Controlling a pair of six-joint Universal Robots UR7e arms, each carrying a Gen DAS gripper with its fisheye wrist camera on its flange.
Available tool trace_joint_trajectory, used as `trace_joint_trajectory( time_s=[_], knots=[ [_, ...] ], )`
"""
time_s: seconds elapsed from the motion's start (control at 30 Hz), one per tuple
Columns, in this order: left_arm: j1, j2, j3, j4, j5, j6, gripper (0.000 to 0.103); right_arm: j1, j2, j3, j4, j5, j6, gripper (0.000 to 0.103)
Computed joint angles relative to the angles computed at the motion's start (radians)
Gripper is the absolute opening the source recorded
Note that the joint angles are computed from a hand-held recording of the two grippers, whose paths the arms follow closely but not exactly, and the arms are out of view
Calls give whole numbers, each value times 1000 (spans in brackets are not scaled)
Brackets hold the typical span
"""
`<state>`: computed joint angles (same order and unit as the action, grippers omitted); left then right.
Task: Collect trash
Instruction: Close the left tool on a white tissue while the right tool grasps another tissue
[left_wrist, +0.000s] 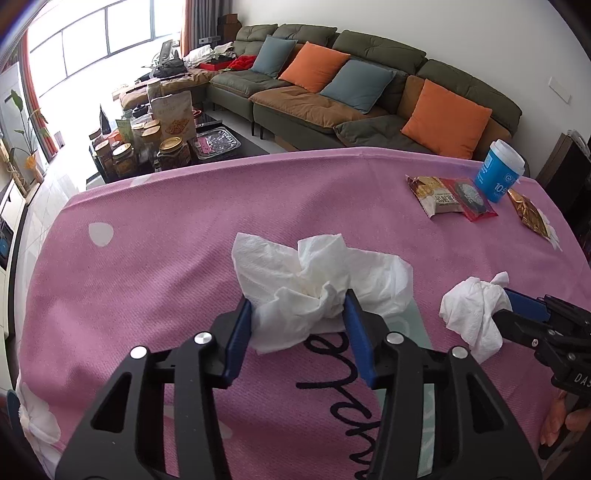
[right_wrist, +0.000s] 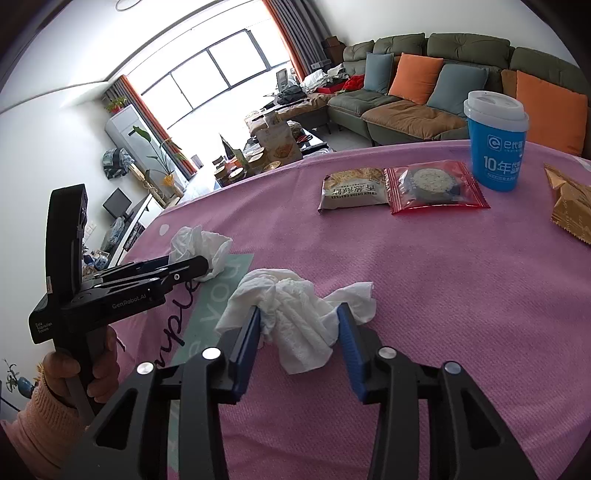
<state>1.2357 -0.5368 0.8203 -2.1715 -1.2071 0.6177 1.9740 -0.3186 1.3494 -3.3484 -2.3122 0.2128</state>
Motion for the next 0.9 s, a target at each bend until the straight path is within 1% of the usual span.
trace_joint_trajectory(
  time_s=[0.03,0.1,0.17,0.3,0.6,0.9],
  knots=[
    [0,-3,3,2,-5,2,40,-1,-1,2,2,5,2,31],
    [1,-10,9,13,-21,1,29,0,-2,2,6,8,0,24],
    [2,-16,15,17,-27,-2,25,1,-3,2,6,14,-9,18],
    [7,-34,33,16,-45,-9,20,6,-1,5,-12,22,-23,14],
    [14,-109,116,-17,-89,-5,18,20,-1,21,-76,61,-73,13],
    [27,-226,226,-73,-138,0,18,39,5,10,-95,97,-112,13]
  ],
)
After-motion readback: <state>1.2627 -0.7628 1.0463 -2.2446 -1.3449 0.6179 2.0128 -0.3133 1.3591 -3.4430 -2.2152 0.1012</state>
